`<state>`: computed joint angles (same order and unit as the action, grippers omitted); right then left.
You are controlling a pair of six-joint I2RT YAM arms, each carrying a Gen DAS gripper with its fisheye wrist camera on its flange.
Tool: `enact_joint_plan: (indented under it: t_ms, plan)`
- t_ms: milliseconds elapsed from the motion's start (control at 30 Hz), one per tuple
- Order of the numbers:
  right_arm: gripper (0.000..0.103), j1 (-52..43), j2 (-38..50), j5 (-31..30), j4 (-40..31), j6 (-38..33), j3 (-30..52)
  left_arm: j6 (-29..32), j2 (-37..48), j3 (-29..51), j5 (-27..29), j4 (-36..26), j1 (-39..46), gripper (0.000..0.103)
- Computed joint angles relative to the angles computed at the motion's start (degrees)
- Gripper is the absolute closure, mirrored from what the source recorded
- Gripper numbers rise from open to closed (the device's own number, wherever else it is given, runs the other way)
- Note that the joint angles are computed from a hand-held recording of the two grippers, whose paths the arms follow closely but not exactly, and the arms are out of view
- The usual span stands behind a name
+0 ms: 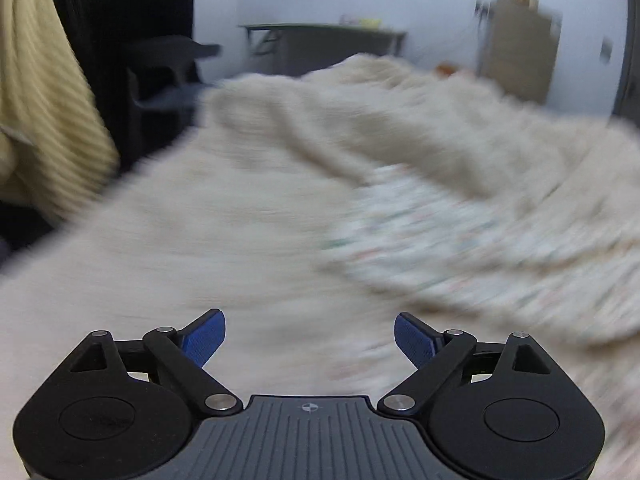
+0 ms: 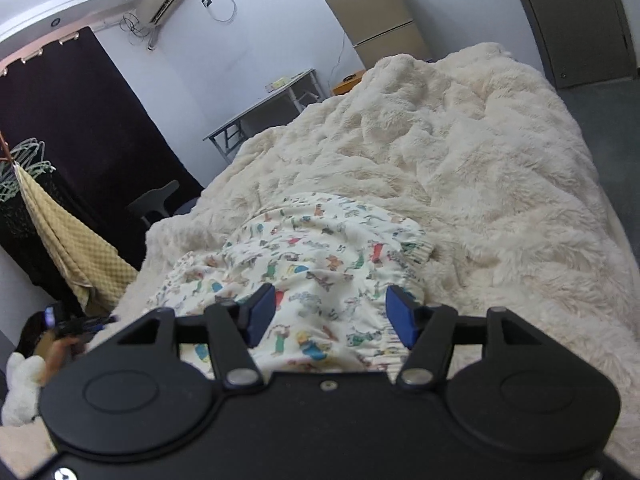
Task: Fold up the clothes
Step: 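Smooth the folded garment flat with both grippers open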
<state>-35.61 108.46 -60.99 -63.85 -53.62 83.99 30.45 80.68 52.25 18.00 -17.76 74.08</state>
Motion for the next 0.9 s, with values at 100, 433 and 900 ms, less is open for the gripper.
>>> enact_joint_plan:
  t_ms: [100, 433, 900]
  plan:
    - [0.044, 0.2, -0.6, 0.2, 0.1, -0.3, -0.6, 5.7, 1.7, 3.2, -3.9, 0.3, 6.1, 0.012]
    - [0.044, 0.7, -2.0, 1.3, 2.9, 0.5, -3.7, -0.1, 24.7, 2.4, 22.8, -0.9, 3.5, 0.015]
    - [0.044, -0.2, -1.4, 1.8, 2.8, -2.1, -4.9, -6.2, 17.2, -1.8, 9.1, 8.6, -3.2, 0.103]
